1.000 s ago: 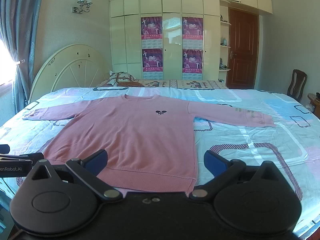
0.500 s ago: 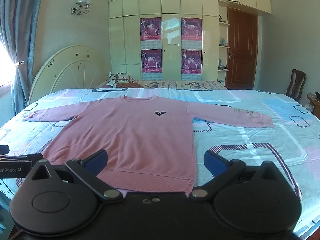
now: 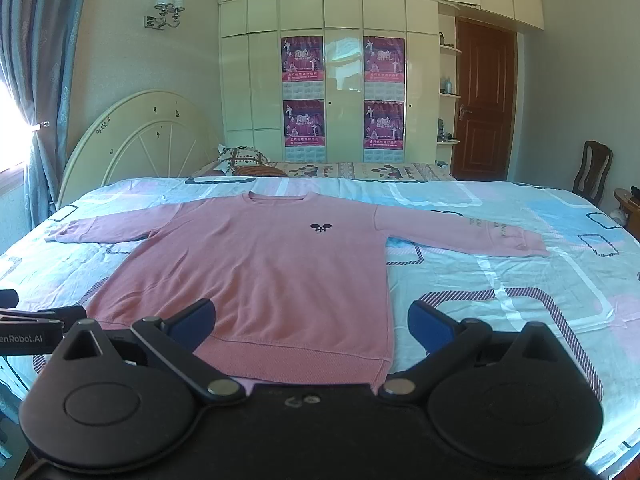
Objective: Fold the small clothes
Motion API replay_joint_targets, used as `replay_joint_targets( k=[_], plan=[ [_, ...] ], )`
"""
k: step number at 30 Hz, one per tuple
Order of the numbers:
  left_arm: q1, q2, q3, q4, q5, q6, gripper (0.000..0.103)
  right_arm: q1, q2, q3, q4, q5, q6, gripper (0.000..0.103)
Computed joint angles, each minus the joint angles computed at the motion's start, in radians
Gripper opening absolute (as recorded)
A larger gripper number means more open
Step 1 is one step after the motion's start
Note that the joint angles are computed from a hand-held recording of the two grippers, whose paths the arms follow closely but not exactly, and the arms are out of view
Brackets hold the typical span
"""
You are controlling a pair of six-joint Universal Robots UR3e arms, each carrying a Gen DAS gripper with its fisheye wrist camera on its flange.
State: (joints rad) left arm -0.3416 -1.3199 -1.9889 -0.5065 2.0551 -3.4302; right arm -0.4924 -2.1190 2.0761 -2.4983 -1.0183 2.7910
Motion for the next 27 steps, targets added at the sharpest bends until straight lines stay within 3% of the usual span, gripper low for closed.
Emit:
replay_joint_targets(
  k=[19, 27],
  plan=[
    [0.012, -0.009, 0.005, 0.003, -0.011, 0.007, 0.103, 0.003, 0.007, -0.002, -0.004, -0.007, 0.006, 0.102],
    [0.084, -0.021, 0.009, 0.027, -0.107, 0.022, 0.103, 0.066, 0.106, -0.018, -0.109, -0.082, 0.052, 0.102]
  ],
)
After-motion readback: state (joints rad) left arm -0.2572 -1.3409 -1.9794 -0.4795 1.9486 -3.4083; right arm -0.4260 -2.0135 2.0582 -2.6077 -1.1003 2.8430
